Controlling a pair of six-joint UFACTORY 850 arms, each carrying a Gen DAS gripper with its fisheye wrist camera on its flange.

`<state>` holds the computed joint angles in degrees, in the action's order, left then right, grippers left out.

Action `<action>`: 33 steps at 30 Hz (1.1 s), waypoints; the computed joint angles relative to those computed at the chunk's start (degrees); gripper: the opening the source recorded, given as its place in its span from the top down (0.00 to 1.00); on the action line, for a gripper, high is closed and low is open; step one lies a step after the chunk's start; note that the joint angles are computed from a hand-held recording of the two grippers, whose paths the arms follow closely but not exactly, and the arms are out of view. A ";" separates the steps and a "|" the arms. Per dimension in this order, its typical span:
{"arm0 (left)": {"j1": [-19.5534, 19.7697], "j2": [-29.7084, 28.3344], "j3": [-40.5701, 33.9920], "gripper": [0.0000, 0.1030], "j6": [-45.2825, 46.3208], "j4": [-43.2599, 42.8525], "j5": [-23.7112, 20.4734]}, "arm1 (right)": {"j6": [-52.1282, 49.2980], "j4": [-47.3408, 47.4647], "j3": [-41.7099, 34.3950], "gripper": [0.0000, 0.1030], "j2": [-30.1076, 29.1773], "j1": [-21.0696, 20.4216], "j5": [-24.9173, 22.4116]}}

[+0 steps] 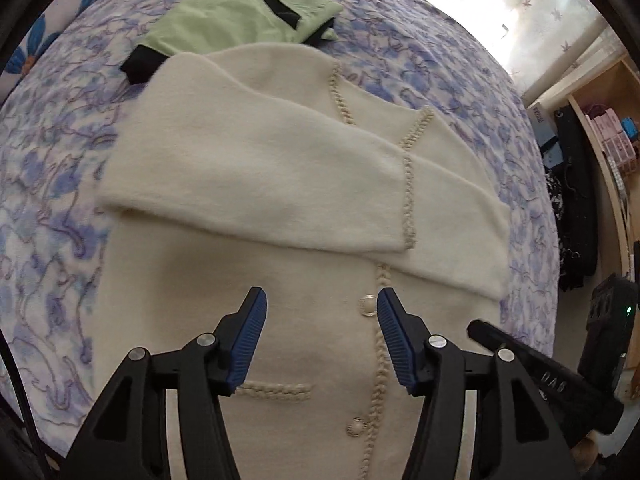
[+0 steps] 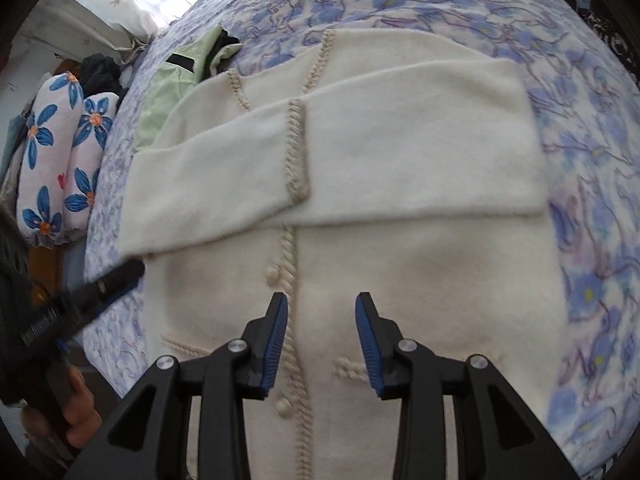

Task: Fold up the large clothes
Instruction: 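Fold the held sleeve across the body over the first sleeve, release, then move the right tool to the braided front placket while the left tool reaches the cardigan's side edge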

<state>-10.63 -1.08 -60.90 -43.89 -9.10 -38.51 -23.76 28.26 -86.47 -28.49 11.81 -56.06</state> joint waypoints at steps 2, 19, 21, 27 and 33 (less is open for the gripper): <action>1.44 2.06 2.37 0.40 -2.57 2.48 -1.32 | -0.08 1.72 -2.64 0.65 -2.58 0.90 -0.27; 9.40 5.28 10.65 0.40 -5.31 5.85 -0.73 | 1.90 -5.61 -16.50 0.86 -16.87 8.10 5.10; 9.46 4.96 10.14 0.40 -5.76 7.10 -0.76 | -2.50 -0.12 -16.17 0.87 -15.56 7.24 4.18; 10.35 3.92 8.43 0.40 -5.54 9.16 1.05 | -4.89 4.19 -11.01 0.88 -7.27 3.38 12.03; 11.94 -0.59 5.93 0.40 -1.10 8.24 1.73 | 9.22 -16.85 -12.39 0.75 -10.54 2.50 9.82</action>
